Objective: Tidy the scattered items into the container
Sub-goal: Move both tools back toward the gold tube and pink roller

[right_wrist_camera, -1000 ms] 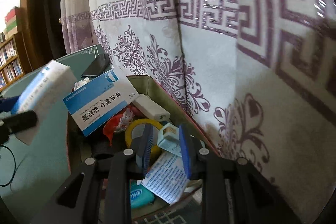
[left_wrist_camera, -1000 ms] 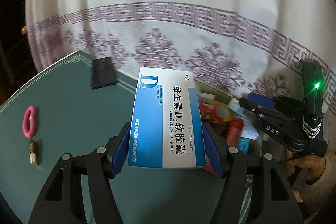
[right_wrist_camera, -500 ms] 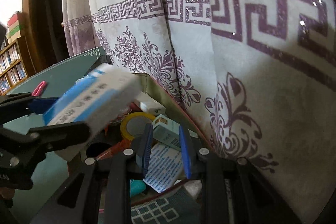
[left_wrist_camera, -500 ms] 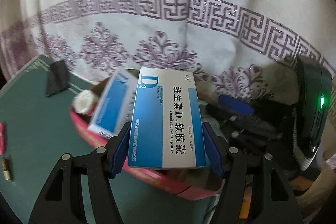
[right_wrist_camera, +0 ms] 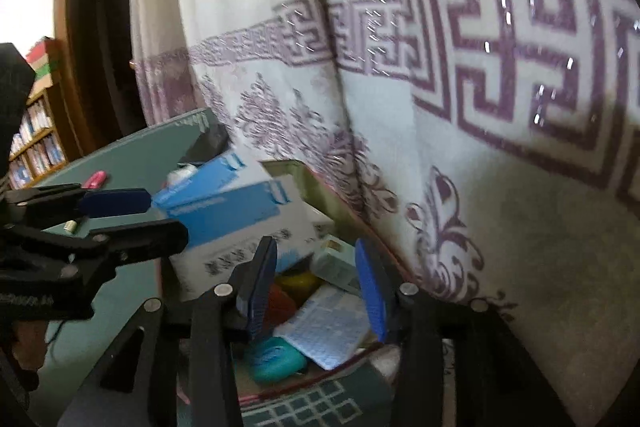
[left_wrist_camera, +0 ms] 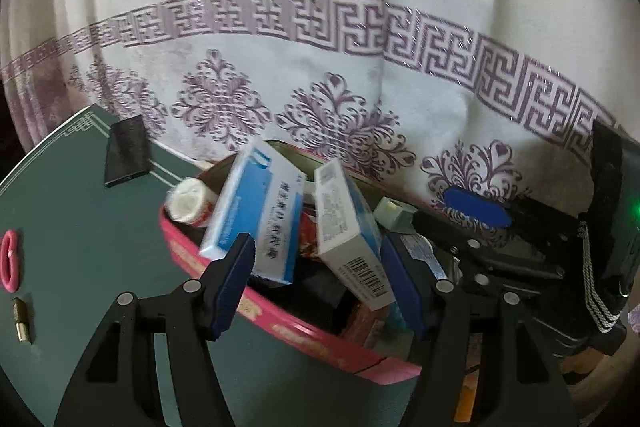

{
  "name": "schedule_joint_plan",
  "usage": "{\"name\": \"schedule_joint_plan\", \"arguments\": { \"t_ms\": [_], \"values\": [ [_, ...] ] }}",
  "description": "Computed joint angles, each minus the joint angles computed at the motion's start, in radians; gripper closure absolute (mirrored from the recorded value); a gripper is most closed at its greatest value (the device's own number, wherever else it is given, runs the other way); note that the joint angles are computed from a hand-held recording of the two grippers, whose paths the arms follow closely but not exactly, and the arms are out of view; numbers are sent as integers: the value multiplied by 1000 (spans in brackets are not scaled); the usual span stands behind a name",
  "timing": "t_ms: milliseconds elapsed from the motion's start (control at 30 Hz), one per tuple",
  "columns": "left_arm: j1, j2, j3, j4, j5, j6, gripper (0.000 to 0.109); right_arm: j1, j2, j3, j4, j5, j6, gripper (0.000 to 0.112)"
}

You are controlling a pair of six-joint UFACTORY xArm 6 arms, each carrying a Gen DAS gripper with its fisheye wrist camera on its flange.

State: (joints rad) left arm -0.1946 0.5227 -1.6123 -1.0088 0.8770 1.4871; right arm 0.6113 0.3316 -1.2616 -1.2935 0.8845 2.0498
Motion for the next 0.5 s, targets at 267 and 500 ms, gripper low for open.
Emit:
{"name": "schedule_joint_plan", "arguments": {
  "t_ms": [267, 500],
  "values": [
    [76, 37, -62, -32, -5, -58, 40, 13, 70, -95, -92, -71, -75, 51],
    [128, 119, -163, -3, -35, -168, 40, -18, 125, -162, 62, -61, -173, 48]
  ]
}}
